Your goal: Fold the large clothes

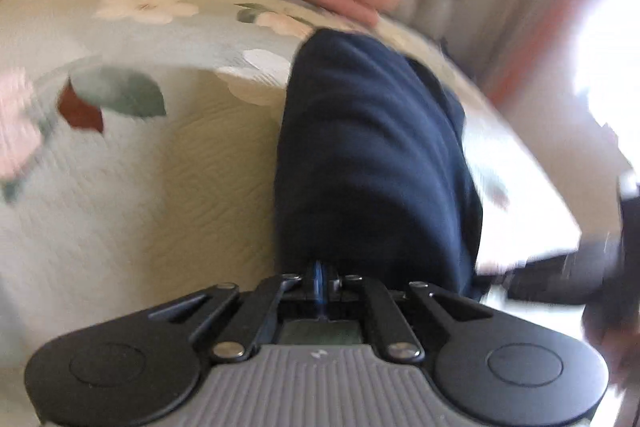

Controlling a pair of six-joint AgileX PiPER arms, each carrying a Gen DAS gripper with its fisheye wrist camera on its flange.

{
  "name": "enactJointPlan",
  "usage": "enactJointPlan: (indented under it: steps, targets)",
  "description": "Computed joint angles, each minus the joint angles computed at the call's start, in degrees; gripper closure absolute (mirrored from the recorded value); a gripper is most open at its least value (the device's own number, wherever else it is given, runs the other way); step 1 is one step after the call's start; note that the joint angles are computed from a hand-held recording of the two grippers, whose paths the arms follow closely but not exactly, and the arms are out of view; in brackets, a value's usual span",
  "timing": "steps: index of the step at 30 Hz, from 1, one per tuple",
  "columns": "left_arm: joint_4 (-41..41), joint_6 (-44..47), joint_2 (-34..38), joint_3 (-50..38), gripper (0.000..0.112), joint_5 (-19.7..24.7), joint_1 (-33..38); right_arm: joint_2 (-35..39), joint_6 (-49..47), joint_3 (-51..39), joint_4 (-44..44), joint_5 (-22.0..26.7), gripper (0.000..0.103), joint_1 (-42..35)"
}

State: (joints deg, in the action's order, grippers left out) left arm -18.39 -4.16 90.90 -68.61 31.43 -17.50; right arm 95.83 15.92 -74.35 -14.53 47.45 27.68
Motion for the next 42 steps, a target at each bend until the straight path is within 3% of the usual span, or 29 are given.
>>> enactJointPlan:
  steps: [3, 5, 9, 10, 12, 16, 19, 22, 23, 25, 26, 30, 34, 35, 39, 42]
  targets:
    - [-0.85, 8.79, -2.05, -4.96, 0.104, 6.45, 2.85, -3.0, -1.2, -1.28, 1.43, 2.74, 0.102, -2.17]
    - [-0.47, 12.26, -0.7, -10.07, 0.104, 6.12, 2.61, -4.81, -2.14, -3.23, 2.42, 1.64, 0.102, -2.76]
    - [-7.67, 21.93, 9.87, -23.07, 0.103, 4.94, 0.79, -1.14, 2.36, -8.95, -5.01, -1.94, 0.101, 1.19]
    - [-8.84, 23.85, 12.8, -25.9, 0.103, 5.96, 0.19, 0.36, 2.72, -9.67, -5.73, -2.92, 0.101, 1.51]
    - [-15.59, 30.56, 19.37, -31.49, 0.101, 12.74, 0.78, 3.75, 3.59, -9.6, -7.4, -5.77, 0.101, 2.52]
    - [-21.21, 40.27, 19.53, -23.87, 0.104, 12.18, 1.3, 7.37, 6.83, -4.66, -16.81, -4.42, 0.101, 4.58]
    - [-26.77, 43.73, 18.96, -21.58, 0.109, 16.53, 4.75, 3.6, 11.2, 4.22, -23.79, -7.75, 0.102, 6.0]
    - [-24.0, 41.92, 18.33, -22.11, 0.109, 22.19, 6.8, 1.35, 11.83, 4.13, -24.84, -4.95, 0.1, 6.01]
    - [-18.93, 39.68, 17.99, -21.87, 0.101, 22.13, 5.78, 1.0, 14.06, 3.65, -27.42, -3.99, 0.1, 6.09]
    - [-9.92, 36.7, 16.52, -18.39, 0.1, 18.91, 3.41, 0.39, 19.82, 3.82, -37.23, -5.42, 0.099, 5.63]
    - [-8.85, 35.34, 17.01, -18.78, 0.1, 20.08, 3.25, 1.12, 22.4, 3.01, -42.96, -6.08, 0.099, 5.69]
    - [-17.16, 37.41, 15.36, -18.21, 0.1, 21.32, 5.19, 10.4, 27.68, -7.07, -61.57, -9.69, 0.087, 4.88]
    - [-27.48, 42.63, 13.48, -21.64, 0.097, 30.57, 9.1, 20.67, 25.2, -17.69, -68.45, -13.95, 0.087, 3.04]
    - [-28.53, 43.18, 12.63, -21.93, 0.096, 30.81, 9.52, 22.94, 25.02, -19.6, -70.38, -14.74, 0.087, 2.75]
    - [-31.53, 42.56, 14.57, -25.91, 0.088, 24.51, 10.34, 31.63, 24.88, -24.28, -82.55, -16.05, 0.087, 1.53]
    - [-31.64, 41.47, 20.29, -29.81, 0.092, 23.42, 9.24, 32.06, 19.77, -23.81, -74.76, -16.83, 0.095, -0.39]
